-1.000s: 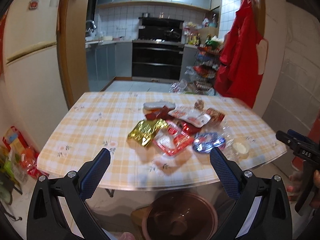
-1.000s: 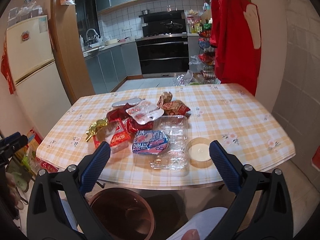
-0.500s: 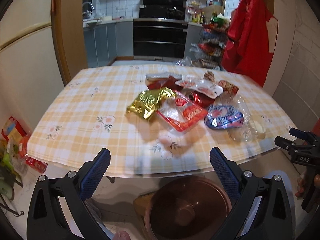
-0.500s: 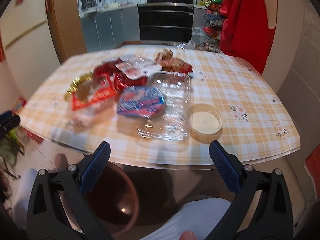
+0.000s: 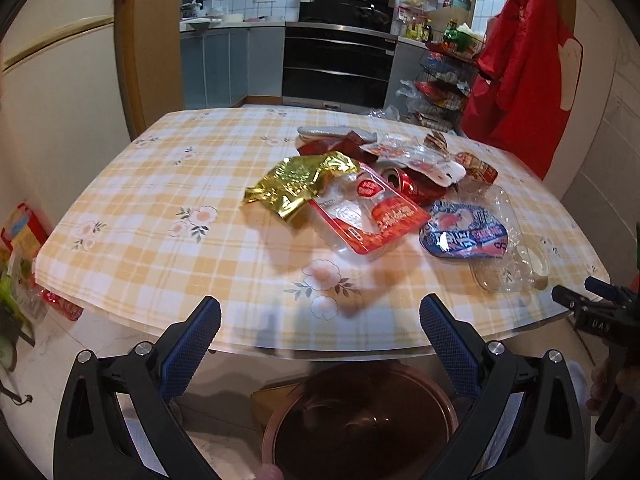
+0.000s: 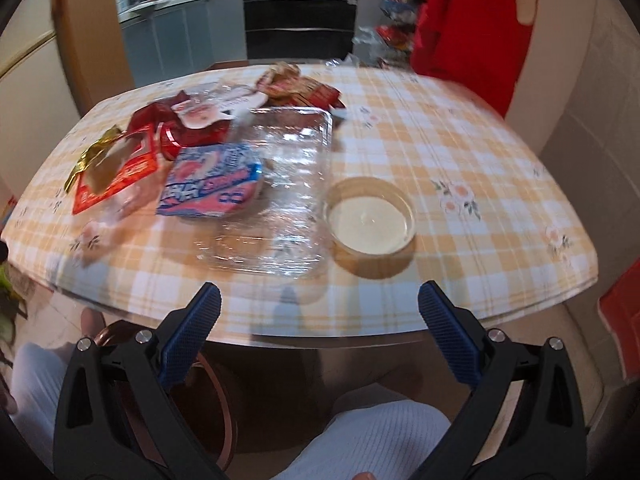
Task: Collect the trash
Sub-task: 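Move the right tool toward the blue-and-pink snack bag and grasp it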
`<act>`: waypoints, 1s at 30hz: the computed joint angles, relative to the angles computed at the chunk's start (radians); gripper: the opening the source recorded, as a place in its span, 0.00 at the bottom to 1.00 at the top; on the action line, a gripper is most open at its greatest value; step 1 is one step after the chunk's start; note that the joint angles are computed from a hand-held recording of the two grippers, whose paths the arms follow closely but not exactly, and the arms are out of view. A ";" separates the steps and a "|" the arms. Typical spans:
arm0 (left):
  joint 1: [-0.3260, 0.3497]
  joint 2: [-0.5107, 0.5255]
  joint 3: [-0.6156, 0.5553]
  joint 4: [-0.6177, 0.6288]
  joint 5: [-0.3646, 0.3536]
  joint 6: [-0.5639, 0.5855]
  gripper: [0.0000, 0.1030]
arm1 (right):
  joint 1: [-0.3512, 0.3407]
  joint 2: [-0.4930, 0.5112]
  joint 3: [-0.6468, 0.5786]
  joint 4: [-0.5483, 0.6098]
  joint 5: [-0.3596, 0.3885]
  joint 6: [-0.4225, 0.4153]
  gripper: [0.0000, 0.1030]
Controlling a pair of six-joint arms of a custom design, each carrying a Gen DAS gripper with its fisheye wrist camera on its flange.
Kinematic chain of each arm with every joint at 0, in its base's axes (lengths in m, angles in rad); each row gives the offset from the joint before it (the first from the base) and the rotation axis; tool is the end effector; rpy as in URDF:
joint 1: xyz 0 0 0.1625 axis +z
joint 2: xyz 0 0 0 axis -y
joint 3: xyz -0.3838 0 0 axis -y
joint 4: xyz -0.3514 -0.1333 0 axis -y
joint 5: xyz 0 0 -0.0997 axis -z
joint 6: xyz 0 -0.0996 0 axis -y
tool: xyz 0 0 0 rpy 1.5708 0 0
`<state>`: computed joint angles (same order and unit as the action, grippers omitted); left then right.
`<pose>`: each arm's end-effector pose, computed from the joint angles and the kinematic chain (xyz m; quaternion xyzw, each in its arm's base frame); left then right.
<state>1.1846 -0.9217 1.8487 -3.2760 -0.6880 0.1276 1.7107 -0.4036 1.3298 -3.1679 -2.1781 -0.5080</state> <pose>-0.0155 -0.5964 0.2121 0.0558 0.8503 -0.3911 0.3477 0.1724 -0.6756 0.0303 0.1935 -0.8855 0.2572 0.3351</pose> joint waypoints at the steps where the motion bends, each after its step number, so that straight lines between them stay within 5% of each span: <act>1: 0.002 0.008 -0.006 -0.009 0.003 0.008 0.95 | -0.004 0.002 -0.006 0.008 0.002 0.010 0.94; 9: 0.030 0.015 -0.034 0.050 -0.055 -0.016 0.95 | -0.011 0.049 -0.075 0.077 0.040 -0.037 0.94; 13: 0.037 0.024 -0.048 0.048 -0.046 -0.017 0.95 | 0.019 0.139 -0.182 0.047 0.017 -0.244 0.94; 22: 0.055 0.019 -0.051 0.019 -0.033 -0.015 0.95 | 0.074 0.440 -0.558 -0.099 -0.022 -0.907 0.94; 27: 0.064 0.014 -0.052 0.007 -0.031 -0.008 0.95 | 0.081 0.598 -0.801 -0.069 -0.044 -1.076 0.91; 30: 0.069 0.007 -0.047 0.000 -0.032 -0.009 0.95 | 0.085 0.677 -0.951 0.000 -0.069 -1.086 0.65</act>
<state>1.2537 -0.9145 1.8013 -3.2761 -0.7203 0.1188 1.7959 0.2735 0.3793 -3.1678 -2.2467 -1.5941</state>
